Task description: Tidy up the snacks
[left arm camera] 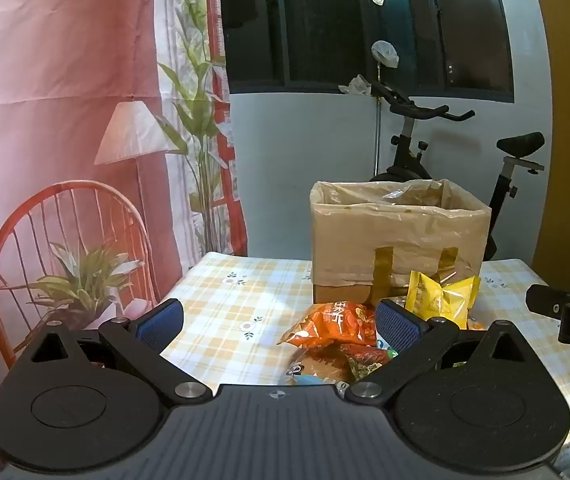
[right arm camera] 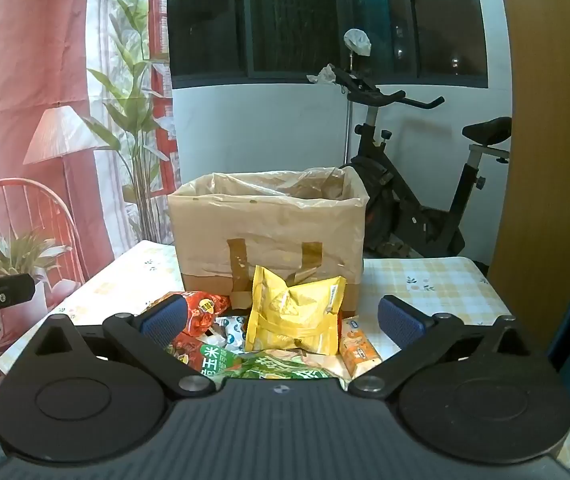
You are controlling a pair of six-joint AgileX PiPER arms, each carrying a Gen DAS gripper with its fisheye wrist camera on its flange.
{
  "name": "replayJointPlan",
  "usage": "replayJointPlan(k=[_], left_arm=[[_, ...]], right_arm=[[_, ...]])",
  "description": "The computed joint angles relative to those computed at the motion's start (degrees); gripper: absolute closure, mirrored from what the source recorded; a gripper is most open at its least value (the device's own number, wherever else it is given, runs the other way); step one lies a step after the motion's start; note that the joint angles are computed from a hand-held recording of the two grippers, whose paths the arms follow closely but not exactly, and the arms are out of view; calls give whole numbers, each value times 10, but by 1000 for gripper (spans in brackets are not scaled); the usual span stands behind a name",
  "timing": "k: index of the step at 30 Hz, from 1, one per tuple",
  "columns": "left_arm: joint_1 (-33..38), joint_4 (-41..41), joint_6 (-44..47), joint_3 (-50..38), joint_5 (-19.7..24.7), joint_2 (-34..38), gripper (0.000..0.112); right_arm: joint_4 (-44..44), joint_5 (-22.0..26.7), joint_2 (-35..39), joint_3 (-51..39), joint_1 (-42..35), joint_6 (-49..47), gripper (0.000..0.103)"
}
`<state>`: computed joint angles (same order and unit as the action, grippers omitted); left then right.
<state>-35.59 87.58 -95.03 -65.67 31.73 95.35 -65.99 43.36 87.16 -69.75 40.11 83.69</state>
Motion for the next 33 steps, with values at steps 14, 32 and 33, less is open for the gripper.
replayJointPlan(k=[14,32,33], left_arm=[[-11,3,1,8,13,-10,9],[-6,25,-14,9,4,-5,9],[-7,26,-15,9,4,-5,9]], right_arm=[[3,-3,-1,1,-1,-5,0],[7,-1,2,-1,1,-5,0],[9,-2,2,-2,-1,-7,0]])
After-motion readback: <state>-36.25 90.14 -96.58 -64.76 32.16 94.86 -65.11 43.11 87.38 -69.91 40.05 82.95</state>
